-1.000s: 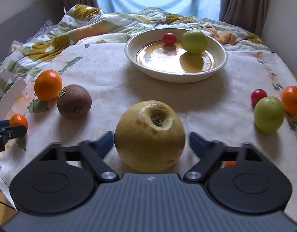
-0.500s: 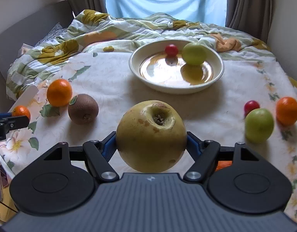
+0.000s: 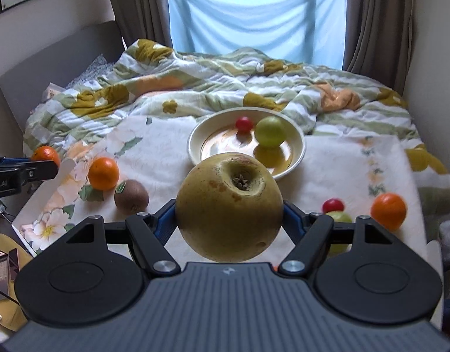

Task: Organize fruits
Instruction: 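Carry the tangerine and yellow pear to the bowl, open the left tool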

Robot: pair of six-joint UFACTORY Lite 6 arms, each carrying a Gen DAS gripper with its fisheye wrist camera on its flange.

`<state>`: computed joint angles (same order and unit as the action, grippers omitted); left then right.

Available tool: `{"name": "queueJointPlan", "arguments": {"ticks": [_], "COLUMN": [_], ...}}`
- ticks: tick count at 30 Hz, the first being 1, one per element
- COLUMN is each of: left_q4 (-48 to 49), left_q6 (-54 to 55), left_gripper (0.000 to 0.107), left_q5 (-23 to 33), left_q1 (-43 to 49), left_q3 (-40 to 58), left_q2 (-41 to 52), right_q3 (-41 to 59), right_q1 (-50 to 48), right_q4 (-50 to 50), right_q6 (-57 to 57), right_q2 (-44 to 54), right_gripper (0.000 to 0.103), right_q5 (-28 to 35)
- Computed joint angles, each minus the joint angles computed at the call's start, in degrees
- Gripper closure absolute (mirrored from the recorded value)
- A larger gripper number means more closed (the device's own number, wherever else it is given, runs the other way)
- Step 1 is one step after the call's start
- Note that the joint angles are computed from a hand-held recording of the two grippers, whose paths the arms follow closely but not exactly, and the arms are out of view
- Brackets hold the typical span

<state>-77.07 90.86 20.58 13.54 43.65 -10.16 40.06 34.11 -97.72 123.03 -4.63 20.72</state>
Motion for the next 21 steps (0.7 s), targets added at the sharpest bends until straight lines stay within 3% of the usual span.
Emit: {"name": "queueJointPlan", "arguments": {"ticks": [8,21], "left_q4": [2.1,17.8], "left_q6": [-5.6,-20.5], "left_gripper": [0.066,0.066], "left_q5": [-3.1,1.5], "left_q1": [-7.5,-12.7], "left_q3": [9.2,40.0], "left_q2": [7.8,35.6], "right_q3": [2.1,17.6], "right_q1": [-8.9,-16.5], "right_q4": [1.7,5.7], "right_q6": [-9.9,-13.7], "right_q2": [-2.6,11.8], "right_gripper": [0.014,0.014], "right_q5": [-5.0,-7.0]}}
